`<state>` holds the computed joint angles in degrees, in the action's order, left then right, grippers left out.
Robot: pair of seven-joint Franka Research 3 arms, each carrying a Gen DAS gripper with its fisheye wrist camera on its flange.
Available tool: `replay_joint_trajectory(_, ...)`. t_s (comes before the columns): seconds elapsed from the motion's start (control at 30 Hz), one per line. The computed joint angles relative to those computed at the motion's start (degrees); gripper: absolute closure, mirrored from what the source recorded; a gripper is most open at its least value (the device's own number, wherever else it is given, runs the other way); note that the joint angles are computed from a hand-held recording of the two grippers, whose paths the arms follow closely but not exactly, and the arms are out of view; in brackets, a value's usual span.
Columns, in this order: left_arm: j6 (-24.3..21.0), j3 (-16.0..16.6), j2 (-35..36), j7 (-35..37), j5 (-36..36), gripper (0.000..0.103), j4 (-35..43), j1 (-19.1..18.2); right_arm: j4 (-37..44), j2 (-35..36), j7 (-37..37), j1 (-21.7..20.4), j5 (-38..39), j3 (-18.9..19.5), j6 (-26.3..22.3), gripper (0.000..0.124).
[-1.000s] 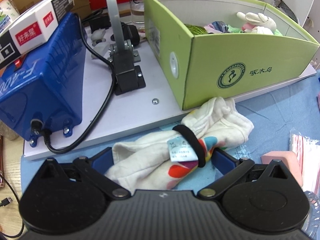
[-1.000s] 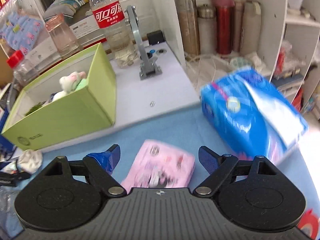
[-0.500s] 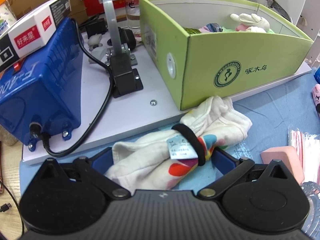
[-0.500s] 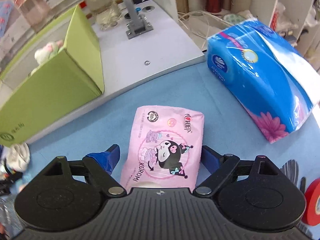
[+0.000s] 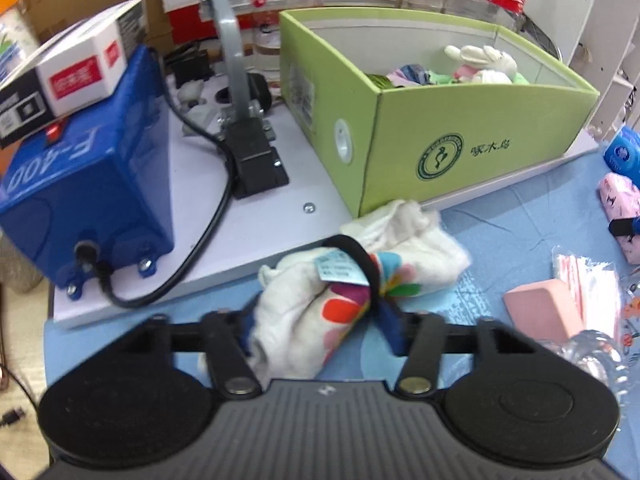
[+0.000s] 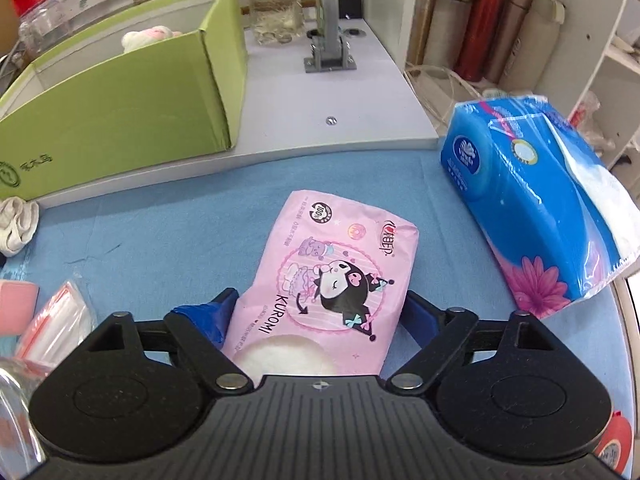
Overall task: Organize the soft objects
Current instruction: 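Grasp the sock bundle with the left tool while the right tool grasps the pink Kuromi pack, then drop the sock bundle into the green box while the right tool drops the pink pack there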
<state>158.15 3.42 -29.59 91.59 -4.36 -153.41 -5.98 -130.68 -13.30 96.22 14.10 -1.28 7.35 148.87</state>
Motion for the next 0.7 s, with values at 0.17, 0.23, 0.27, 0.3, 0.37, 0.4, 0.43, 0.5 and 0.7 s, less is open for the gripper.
replay_joint_trajectory(0.17,-2.82,2.59,-7.68,-0.67,-3.93,0.061,-3.15,-0.34,-2.86,-3.15,-9.97,3.02,14.45,-4.98,2.18,0.075)
replay_joint_trajectory(0.23,-3.8,2.96,-11.92,-1.29,-4.32,0.061,-4.62,-0.02,-4.47,-5.21,-13.29,3.3,18.3,-5.75,3.1,0.076)
replay_joint_trajectory(0.27,-4.47,3.2,-13.89,-1.59,-4.47,0.061,-5.03,0.0,-5.23,-6.27,-14.73,3.46,19.93,-6.0,3.54,0.076)
replay_joint_trajectory(0.3,-5.15,3.32,-15.66,-1.92,-4.46,0.061,-5.21,0.1,-5.85,-7.36,-16.55,4.01,22.16,-6.59,3.81,0.076)
replay_joint_trajectory(0.37,-5.78,2.55,-17.85,-3.15,-3.86,0.061,-4.74,0.56,-6.6,-8.96,-19.25,4.69,25.54,-7.17,5.02,0.076)
replay_joint_trajectory(0.4,-5.78,2.37,-18.03,-3.46,-3.46,0.061,-3.97,0.43,-6.29,-9.49,-21.0,5.47,27.75,-7.81,5.32,0.076)
replay_joint_trajectory(0.43,-5.59,2.27,-17.81,-3.68,-3.22,0.061,-2.97,0.0,-5.24,-8.99,-22.85,6.34,29.98,-8.37,6.14,0.076)
replay_joint_trajectory(0.5,-4.73,1.82,-15.74,-4.53,-2.76,0.061,-0.02,-0.69,-2.9,-8.35,-26.13,7.55,33.07,-8.59,7.39,0.076)
replay_joint_trajectory(0.7,-0.74,1.09,-2.26,-4.54,-2.29,0.061,12.36,-3.84,11.59,1.1,-32.05,8.59,35.68,-6.21,8.67,0.076)
